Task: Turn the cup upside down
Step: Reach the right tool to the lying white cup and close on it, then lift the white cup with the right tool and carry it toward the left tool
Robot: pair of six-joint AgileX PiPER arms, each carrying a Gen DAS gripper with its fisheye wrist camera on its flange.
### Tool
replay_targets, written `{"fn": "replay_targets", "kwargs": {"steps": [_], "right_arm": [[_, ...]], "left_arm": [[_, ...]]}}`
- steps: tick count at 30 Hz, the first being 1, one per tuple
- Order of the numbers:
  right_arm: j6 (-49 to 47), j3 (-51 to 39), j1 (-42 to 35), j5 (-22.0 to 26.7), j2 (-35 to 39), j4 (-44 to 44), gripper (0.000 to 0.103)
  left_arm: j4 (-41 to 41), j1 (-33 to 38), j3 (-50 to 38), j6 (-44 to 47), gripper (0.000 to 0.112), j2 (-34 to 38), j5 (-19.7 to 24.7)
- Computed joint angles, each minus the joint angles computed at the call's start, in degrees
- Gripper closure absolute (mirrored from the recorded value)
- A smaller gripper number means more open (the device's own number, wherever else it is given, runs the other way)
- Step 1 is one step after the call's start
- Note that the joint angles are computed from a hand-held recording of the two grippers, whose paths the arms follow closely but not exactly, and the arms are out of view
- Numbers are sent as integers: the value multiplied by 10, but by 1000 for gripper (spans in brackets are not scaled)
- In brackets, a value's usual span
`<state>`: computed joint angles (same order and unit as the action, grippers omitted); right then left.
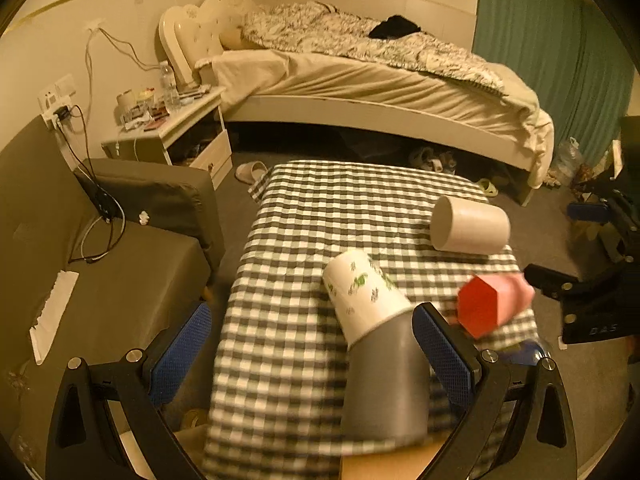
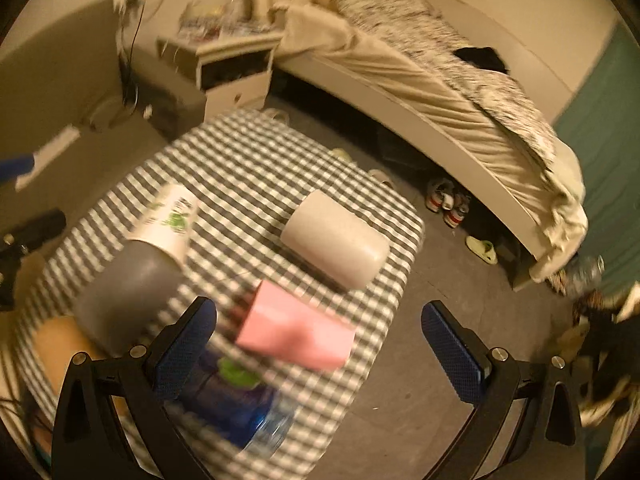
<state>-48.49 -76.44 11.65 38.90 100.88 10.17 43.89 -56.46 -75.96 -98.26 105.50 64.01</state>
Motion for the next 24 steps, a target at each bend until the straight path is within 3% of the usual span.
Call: {"fn": "replay_targets", "kwargs": {"steps": [9, 15, 19, 22, 24], "right_arm": [[-1, -243, 33, 75, 228, -72, 0], [-15, -326, 47, 95, 312, -109, 1], [-14, -405, 41, 137, 363, -95, 1], [-3, -429, 41, 151, 376, -101, 7], [9, -450, 38, 165, 382, -106, 18]], "left_arm": [[-16, 71, -64, 60, 9, 71, -41], [-26, 91, -84, 85, 9, 95, -52], [-32, 92, -102, 101, 9, 106, -43], [-34, 85, -112, 108, 9, 106, -30], [-29, 77, -113, 105, 9, 100, -22]]}}
